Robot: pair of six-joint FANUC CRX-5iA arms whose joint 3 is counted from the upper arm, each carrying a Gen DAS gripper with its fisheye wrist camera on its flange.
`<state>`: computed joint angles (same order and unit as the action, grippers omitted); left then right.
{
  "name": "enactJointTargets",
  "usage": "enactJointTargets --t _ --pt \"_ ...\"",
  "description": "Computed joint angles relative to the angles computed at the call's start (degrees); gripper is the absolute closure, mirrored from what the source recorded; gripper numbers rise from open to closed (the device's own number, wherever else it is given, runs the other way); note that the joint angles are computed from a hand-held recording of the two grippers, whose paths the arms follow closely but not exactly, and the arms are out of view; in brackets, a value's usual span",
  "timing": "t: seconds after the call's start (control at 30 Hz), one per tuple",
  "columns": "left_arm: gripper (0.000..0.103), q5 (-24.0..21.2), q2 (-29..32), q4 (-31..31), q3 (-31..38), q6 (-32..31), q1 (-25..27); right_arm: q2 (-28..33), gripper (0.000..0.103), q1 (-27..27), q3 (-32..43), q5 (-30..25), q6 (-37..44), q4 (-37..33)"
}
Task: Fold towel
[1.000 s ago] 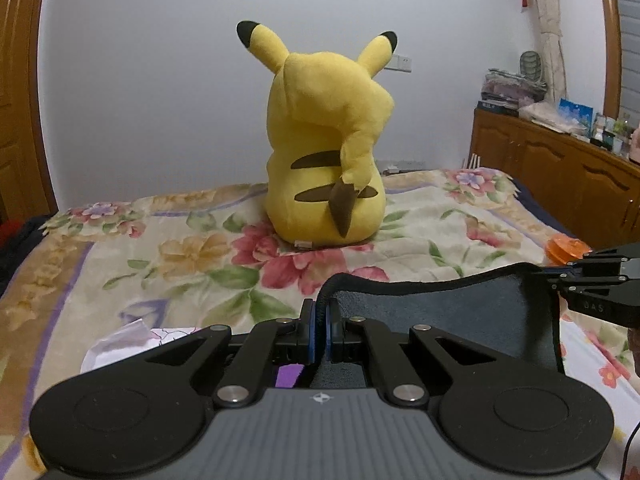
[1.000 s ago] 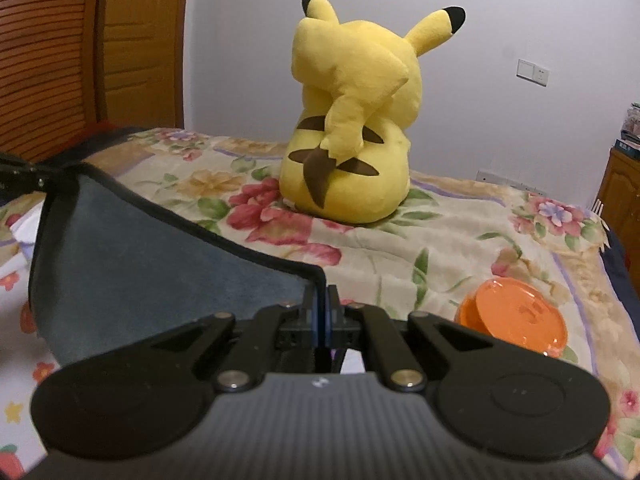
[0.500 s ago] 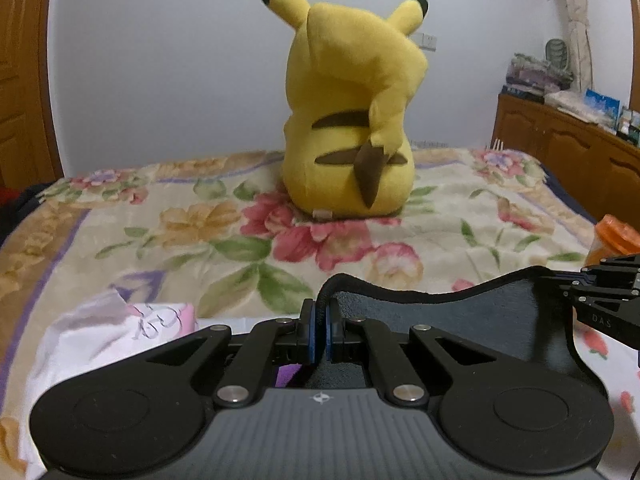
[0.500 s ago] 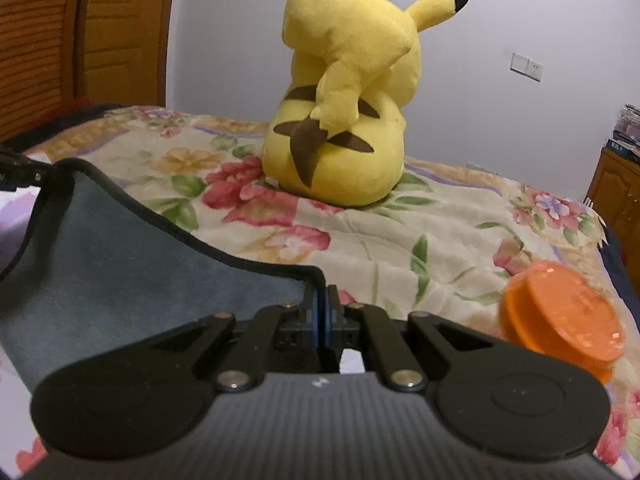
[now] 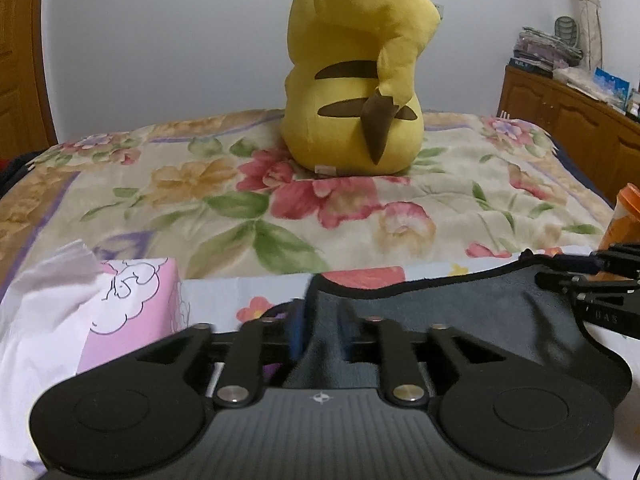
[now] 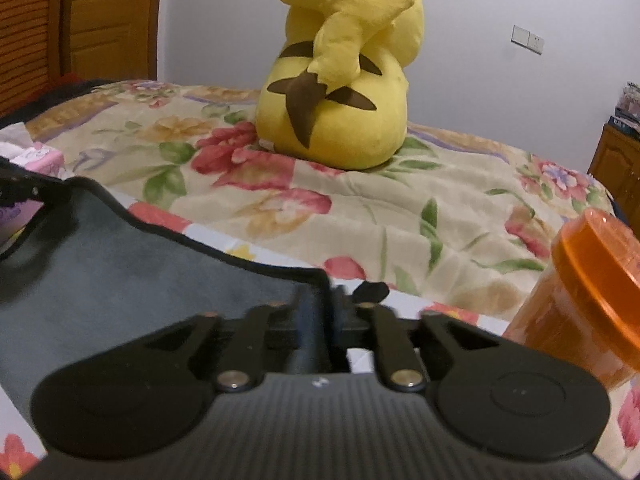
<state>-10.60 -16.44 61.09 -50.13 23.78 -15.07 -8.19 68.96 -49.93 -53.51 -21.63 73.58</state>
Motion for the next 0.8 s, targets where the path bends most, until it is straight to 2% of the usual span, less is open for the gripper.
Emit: enactJointTargets --t 0.03,0.07,0.2,0.27,0.33,0.47,0.67,0.8 --pt "0.060 -0.2 -0.2 -1.8 0.1 1.3 0.4 -0.2 0.055 0.1 -0.1 0.0 -0.4 0.2" --pt "0.059 -1.0 -0.4 -3.6 0.3 2.3 0.9 -0.3 0.053 0.3 -0.3 -0.2 -1.2 0.5" --pt "0.055 -5.1 -1.8 -8.6 0.8 4.8 3.1 -1.6 0.053 1.5 -0.7 -0.2 -1.7 -0.2" --pt "0.045 -6.7 -3.2 -11.0 0.7 6.9 4.2 -2.4 0.053 2.6 -0.7 -0.6 -1.9 -1.5" --pt "0.041 -8.6 -4.5 -14.4 1.0 9.9 5.3 -3.1 0.052 4.1 -0.8 -1.6 -2.4 -2.4" --pt "0.037 -11.8 -8.2 -21.9 1.5 16.5 7.1 -4.7 0.051 8.2 -0.3 -4.9 -2.8 -5.2" --pt "0.034 -17.0 -13.8 -25.7 1.5 20.3 8.7 -6.9 0.047 14.6 0.5 -10.6 -4.0 -8.4" --pt "0.031 -19.8 -16.9 -26.6 1.5 22.1 9.1 -8.4 0.038 19.6 1.0 -15.5 -5.4 -10.6"
